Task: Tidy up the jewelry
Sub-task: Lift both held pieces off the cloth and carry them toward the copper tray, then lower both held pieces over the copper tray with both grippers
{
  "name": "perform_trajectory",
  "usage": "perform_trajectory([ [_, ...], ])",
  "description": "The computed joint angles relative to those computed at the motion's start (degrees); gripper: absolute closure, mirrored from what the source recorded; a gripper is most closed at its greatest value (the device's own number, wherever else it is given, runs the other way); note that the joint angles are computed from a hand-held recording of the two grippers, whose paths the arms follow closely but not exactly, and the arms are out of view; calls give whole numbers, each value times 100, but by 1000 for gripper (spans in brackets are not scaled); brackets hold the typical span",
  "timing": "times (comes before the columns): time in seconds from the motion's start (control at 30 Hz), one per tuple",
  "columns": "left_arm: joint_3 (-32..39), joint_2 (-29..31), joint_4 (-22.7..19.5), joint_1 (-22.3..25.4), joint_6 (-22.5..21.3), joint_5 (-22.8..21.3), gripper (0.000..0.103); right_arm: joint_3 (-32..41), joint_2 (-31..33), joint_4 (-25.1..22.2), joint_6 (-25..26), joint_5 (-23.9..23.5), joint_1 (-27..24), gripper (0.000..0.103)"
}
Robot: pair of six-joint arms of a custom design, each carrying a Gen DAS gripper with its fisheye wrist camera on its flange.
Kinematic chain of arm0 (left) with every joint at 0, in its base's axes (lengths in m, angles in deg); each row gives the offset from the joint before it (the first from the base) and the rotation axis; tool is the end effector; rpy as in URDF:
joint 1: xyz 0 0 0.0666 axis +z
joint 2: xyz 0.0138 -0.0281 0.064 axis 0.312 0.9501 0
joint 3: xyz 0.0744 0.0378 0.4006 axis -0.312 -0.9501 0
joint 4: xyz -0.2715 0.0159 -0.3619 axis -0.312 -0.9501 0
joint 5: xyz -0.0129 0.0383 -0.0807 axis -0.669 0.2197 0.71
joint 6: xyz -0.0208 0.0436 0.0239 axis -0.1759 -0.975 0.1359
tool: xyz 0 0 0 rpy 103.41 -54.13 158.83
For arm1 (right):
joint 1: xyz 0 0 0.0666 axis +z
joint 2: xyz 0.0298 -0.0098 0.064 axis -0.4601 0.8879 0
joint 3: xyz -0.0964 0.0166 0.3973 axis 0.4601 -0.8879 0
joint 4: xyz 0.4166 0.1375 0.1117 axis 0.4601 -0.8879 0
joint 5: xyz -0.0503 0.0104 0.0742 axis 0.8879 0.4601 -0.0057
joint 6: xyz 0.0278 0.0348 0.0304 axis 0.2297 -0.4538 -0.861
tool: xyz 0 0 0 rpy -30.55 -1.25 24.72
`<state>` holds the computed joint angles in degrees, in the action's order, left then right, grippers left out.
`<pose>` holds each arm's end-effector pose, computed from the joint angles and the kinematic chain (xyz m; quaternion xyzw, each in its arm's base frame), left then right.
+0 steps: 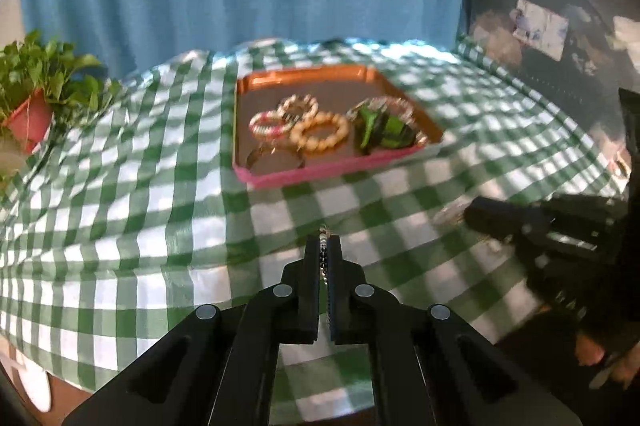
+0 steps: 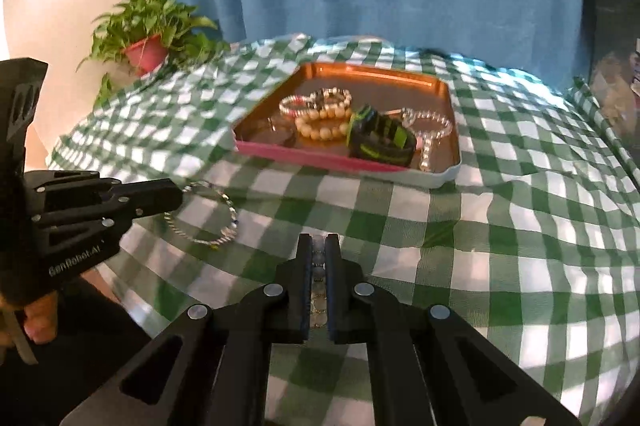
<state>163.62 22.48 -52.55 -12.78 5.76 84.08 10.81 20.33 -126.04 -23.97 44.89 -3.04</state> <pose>0.6294 -0.3819 0.5153 0.2897 0.8821 -0.1290 0.3483 0.5576 0.2422 0.4907 0.0188 0.9206 0.0366 0.3884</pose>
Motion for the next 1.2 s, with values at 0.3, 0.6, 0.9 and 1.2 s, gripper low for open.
perform_trajectory([
  [0.3, -42, -579, 234, -91, 263, -14, 100, 223, -297, -159, -488, 546, 355, 98],
  [0.6, -315, -1307, 775, -142, 333, -89, 100, 660, -569, -192, -196, 1383, 868, 98],
  [0.9, -368, -1513, 1015, -199, 214, -181, 100, 1030, -598, -109, 167, 1815, 1109, 98],
  [1.2, -91, -1086, 951, -177, 309, -104, 100, 941, -512, 33, 228, 1563, 918, 98],
])
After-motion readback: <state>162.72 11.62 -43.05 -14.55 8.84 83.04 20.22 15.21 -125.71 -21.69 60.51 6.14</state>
